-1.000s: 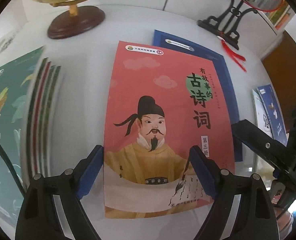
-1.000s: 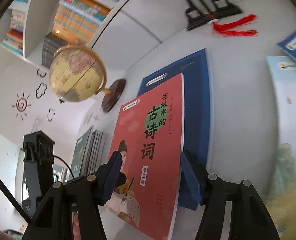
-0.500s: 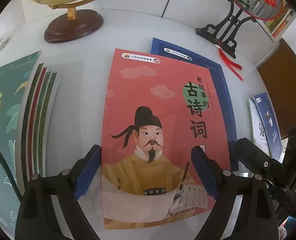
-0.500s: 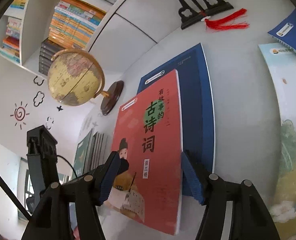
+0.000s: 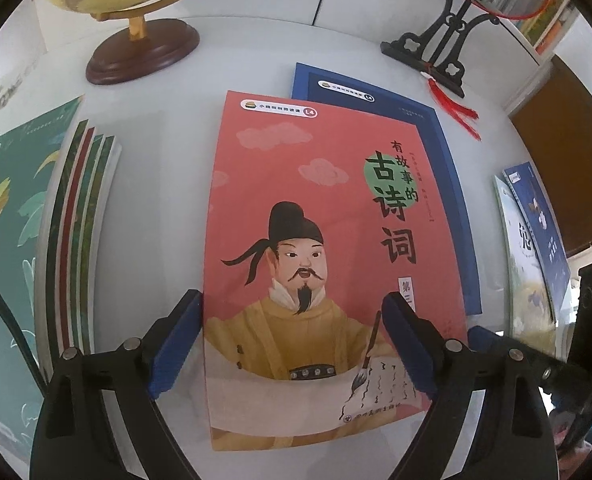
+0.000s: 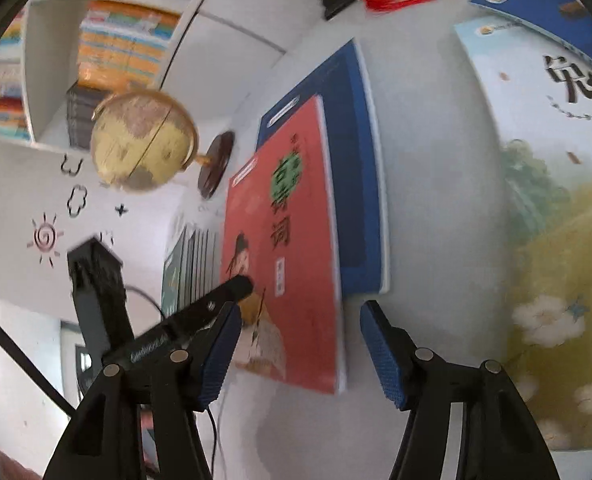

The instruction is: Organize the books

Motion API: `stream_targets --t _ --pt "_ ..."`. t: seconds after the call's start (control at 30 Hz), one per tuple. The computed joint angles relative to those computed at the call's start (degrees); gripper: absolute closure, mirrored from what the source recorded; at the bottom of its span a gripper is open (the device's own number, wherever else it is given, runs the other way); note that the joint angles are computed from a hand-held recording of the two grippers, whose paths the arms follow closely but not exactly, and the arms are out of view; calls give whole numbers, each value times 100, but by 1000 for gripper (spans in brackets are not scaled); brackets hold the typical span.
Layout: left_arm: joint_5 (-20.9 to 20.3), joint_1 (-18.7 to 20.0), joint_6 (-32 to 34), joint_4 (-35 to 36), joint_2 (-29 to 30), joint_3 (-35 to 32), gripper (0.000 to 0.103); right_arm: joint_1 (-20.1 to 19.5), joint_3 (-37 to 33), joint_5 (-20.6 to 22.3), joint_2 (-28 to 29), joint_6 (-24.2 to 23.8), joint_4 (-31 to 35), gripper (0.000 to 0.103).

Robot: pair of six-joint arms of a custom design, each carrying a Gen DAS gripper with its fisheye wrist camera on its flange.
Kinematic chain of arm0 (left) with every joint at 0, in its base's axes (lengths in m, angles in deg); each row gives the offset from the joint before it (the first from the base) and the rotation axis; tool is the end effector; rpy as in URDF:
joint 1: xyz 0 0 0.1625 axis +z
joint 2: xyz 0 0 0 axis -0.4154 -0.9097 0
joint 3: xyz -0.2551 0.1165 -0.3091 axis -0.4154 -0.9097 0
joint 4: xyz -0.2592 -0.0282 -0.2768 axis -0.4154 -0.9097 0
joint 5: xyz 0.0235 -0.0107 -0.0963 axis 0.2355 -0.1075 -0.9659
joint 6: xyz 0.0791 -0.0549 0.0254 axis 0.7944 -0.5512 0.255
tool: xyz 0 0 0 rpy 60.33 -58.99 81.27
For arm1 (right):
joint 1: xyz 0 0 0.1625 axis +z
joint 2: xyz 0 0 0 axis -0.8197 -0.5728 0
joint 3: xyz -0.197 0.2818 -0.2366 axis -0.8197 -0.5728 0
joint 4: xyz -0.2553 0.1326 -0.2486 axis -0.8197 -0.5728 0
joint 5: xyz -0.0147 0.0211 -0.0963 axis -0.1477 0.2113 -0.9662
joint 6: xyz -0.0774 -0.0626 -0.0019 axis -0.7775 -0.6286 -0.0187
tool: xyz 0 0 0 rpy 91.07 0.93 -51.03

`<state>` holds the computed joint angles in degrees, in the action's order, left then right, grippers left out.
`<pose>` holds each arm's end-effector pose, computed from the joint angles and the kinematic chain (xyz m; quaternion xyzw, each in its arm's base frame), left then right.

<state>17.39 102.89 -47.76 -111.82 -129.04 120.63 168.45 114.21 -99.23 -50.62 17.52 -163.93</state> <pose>0.0853 -0.4720 0.2747 0.1671 0.9492 -0.1280 0.2340 0.2693 -0.3447 -0.1057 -0.0938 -0.9649 0.2453 0.0007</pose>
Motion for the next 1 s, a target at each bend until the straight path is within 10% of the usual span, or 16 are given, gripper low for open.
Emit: stream_targets --t 0.4,0.57,0.73,0.87,1.0 --pt "-85 70 32 -63 -26 -17 15 -327 103 972 351 -694 -1015 48" --pt "-660 305 -431 249 -113 -227 17 -176 -2 262 312 -721 -497 70" --pt "-1628 681 -892 163 -341 -332 41 -60 -96 -201 174 -880 -156 80" --pt "-2048 725 -942 338 -400 -349 81 -147 58 -79 149 -907 -483 80" --pt "-1685 496 -1003 331 -400 -92 84 -141 -8 -9 158 -960 -376 81"
